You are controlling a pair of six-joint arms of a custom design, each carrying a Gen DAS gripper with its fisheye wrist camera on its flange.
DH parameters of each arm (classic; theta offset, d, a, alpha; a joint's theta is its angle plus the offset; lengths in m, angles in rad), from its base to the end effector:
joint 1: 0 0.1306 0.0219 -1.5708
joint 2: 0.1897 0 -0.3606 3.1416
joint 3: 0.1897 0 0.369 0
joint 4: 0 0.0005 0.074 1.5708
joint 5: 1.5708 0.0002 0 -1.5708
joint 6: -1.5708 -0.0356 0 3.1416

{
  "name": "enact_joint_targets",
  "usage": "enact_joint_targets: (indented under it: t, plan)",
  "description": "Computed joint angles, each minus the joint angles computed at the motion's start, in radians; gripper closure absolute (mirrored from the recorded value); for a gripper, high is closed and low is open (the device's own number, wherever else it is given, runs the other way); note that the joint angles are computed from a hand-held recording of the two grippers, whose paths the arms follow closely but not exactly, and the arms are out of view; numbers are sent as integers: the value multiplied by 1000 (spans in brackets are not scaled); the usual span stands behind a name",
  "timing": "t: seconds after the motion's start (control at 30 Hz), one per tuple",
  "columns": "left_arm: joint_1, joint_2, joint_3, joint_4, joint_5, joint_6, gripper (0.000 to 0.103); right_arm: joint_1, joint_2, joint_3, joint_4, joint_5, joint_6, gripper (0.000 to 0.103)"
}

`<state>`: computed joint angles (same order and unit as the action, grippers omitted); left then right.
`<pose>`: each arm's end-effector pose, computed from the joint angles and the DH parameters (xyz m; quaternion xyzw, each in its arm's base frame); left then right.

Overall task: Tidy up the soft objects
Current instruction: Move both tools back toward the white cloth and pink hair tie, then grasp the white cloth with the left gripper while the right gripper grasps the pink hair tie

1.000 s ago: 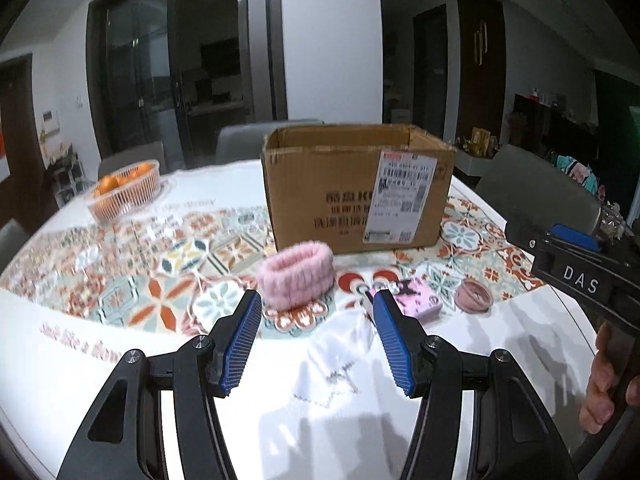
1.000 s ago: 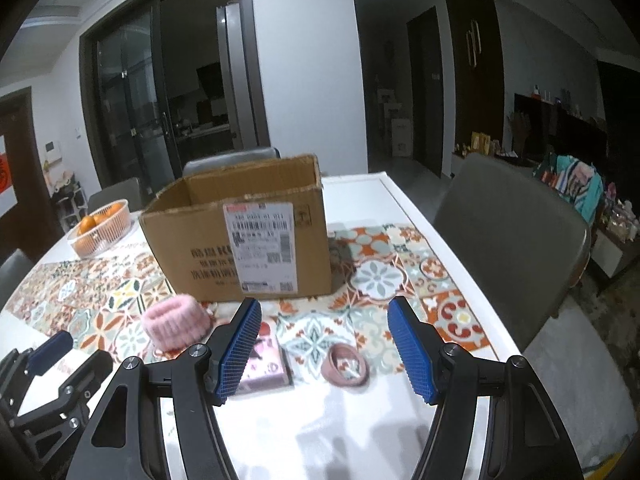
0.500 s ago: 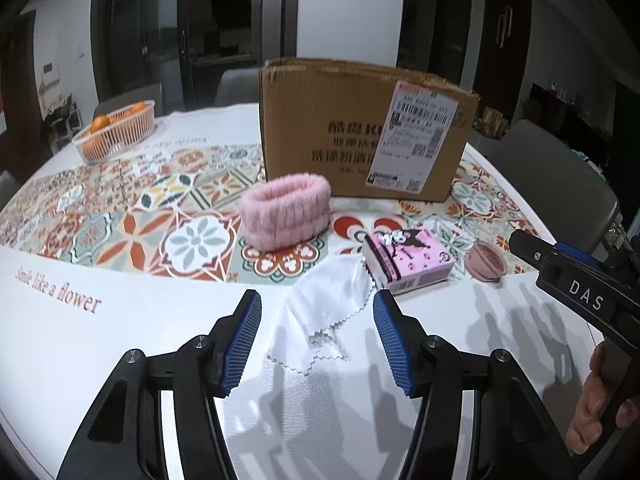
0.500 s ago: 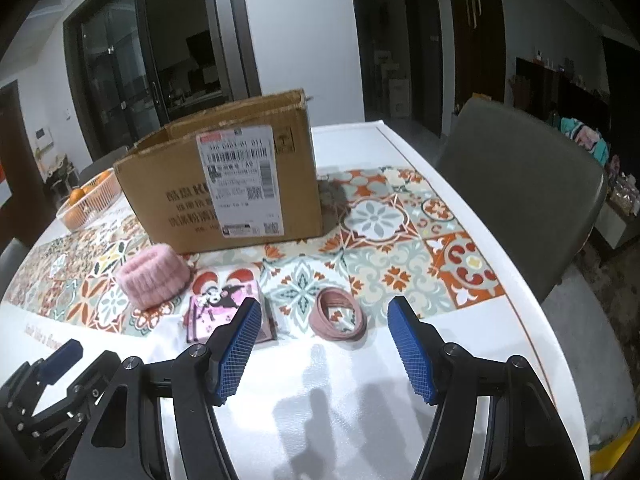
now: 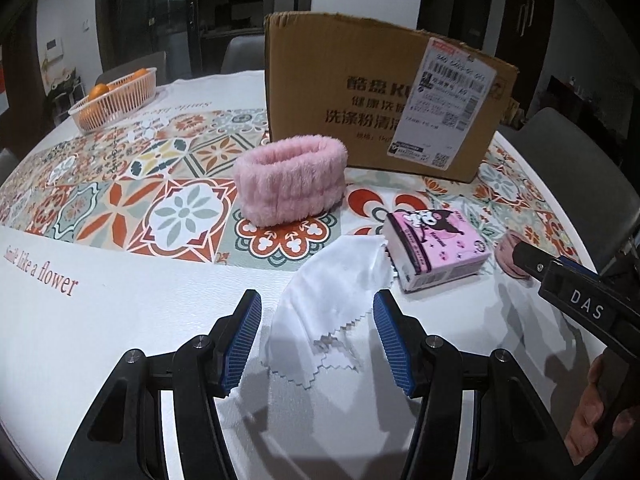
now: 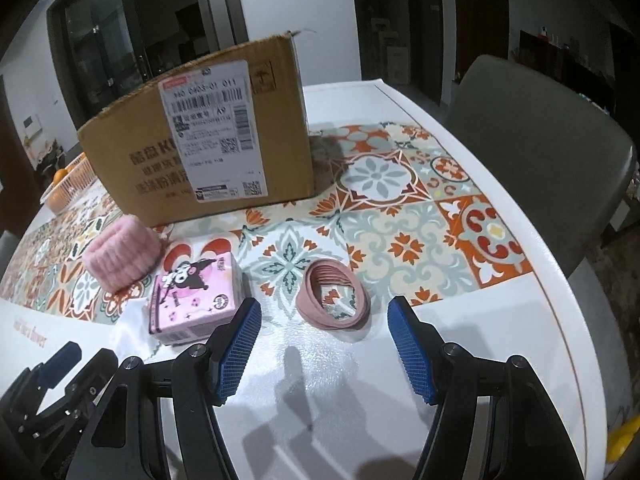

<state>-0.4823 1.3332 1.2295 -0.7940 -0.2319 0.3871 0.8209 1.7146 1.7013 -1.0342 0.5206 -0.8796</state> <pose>0.3927 -0.1969 0.3675 0.0065 0.9383 -0.0391 0.3435 0.3958 0.3982 0.3755 0.0939 0.9311 0.0238 0.3517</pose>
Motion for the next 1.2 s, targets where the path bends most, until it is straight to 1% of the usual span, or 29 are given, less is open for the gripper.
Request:
enact_joint_targets:
  t: [0.27,0.53,0.57,0.6,0.63,0.67,0.7,0.77,0.83,0.87,0.9,1.0,1.2]
  plan:
    - [14,50,29,-18,28,10,46,-22,33,17,-13,-44,-17,36]
    - [18,64,33,-13,47,8,46,-31,50,29,-20,-44,-17,36]
    - [18,64,32,-13,45,5,49,-32,52,30,-21,-42,-17,37]
    - [17,63,30,-9,44,0,52,-33,55,33,-25,-41,-18,39]
    - [18,63,30,-8,43,-3,58,-32,57,37,-29,-37,-17,41]
    - [17,63,30,-8,38,-8,65,-31,59,39,-31,-33,-13,46]
    - [17,63,29,-7,36,-13,68,-31,61,42,-33,-31,-10,48]
    - [18,63,30,-7,36,-25,78,-29,65,48,-40,-21,-5,56]
    - [20,64,31,-5,49,-42,84,-27,63,45,-40,-18,-5,64]
    - [20,64,31,-5,54,-49,88,-27,62,42,-36,-20,-3,70]
    - [21,63,30,-3,62,-56,89,-26,59,39,-35,-22,-2,76]
    - [23,60,26,3,67,-68,93,-24,50,29,-24,-33,-1,83]
    - [24,34,15,15,73,-79,95,-9,38,31,-28,-12,8,85]
